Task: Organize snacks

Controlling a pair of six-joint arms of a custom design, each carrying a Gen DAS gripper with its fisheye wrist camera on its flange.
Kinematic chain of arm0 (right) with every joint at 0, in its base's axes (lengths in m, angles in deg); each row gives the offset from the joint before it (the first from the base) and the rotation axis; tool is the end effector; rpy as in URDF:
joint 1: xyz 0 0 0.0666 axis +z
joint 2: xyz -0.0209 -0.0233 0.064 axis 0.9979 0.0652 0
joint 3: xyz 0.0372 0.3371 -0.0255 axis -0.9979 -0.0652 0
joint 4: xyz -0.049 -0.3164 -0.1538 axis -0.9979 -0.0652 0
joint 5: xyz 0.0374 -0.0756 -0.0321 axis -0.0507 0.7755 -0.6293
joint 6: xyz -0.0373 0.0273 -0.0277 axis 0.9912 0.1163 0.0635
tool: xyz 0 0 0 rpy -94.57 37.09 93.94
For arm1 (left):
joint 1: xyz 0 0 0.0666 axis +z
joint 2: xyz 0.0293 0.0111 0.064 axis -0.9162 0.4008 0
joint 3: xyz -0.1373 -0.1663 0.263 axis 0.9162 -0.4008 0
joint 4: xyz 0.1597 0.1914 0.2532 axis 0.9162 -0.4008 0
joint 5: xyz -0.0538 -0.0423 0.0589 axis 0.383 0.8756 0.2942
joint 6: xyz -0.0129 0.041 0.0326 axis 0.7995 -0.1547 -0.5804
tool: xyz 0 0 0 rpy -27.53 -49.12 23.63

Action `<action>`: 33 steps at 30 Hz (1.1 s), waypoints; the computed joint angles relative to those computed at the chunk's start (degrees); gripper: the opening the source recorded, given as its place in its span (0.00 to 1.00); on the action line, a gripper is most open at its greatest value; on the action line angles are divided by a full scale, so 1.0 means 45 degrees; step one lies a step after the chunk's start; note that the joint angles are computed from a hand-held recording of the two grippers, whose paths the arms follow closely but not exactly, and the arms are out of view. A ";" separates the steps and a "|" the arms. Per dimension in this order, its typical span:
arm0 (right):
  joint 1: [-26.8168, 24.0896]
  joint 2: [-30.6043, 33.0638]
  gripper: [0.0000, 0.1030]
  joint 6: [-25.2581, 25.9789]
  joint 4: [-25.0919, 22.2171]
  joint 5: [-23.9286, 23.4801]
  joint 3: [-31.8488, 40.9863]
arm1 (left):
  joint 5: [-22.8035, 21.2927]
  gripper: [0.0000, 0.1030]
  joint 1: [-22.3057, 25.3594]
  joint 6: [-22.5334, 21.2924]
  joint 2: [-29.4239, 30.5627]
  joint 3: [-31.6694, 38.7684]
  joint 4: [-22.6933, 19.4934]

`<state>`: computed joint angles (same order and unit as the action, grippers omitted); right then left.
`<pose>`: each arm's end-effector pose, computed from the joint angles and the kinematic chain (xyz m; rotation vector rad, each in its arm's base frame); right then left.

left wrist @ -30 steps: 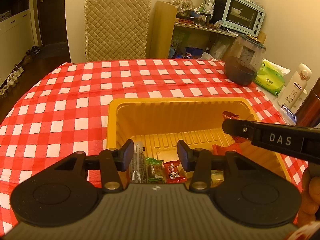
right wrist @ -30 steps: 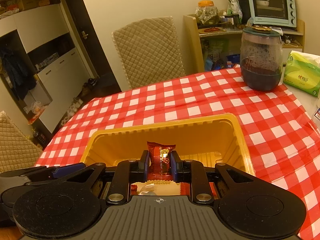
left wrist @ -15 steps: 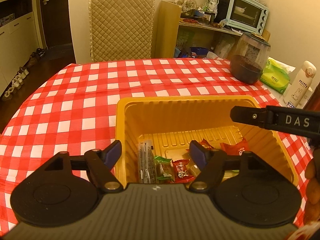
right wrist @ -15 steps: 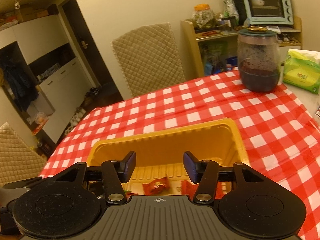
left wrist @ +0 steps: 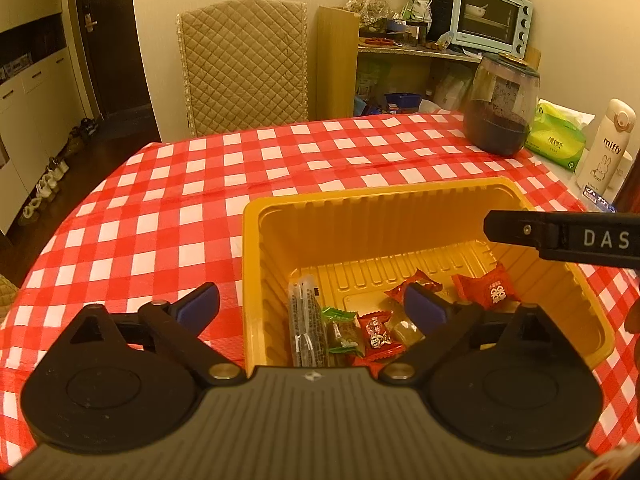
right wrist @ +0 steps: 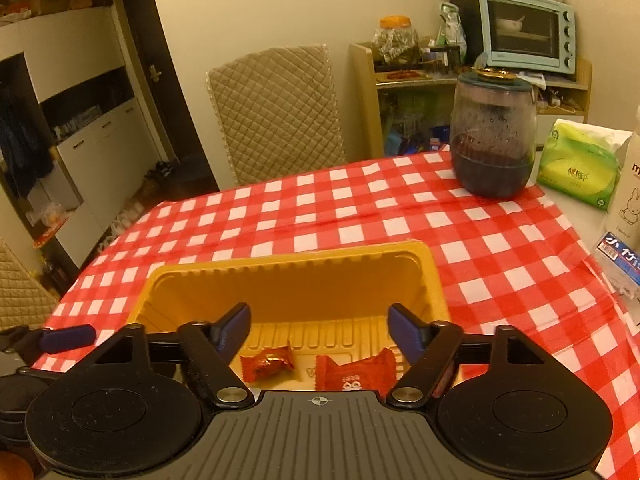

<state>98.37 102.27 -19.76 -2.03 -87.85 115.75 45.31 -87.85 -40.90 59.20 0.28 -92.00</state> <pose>0.4808 0.1043 0.3158 0.0903 2.2794 0.3266 0.5233 -0.2016 0.2933 0.2485 2.3162 -0.0926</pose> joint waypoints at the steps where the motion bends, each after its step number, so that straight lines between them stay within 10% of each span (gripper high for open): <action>1: -0.0012 -0.0032 0.80 0.0052 -0.0015 -0.0044 -0.0035 | -0.0105 0.99 -0.0031 -0.0037 -0.0080 -0.0091 0.0076; 17: 0.0058 -0.2058 0.90 0.0369 -0.0529 0.0381 -0.1673 | -0.0829 1.00 -0.0460 0.0219 -0.1905 -0.1994 0.0266; 33: 0.0826 -0.6291 0.90 0.0127 -0.1875 0.0722 -0.4147 | -0.2270 0.99 -0.2009 0.2696 -0.6208 -0.5310 -0.0776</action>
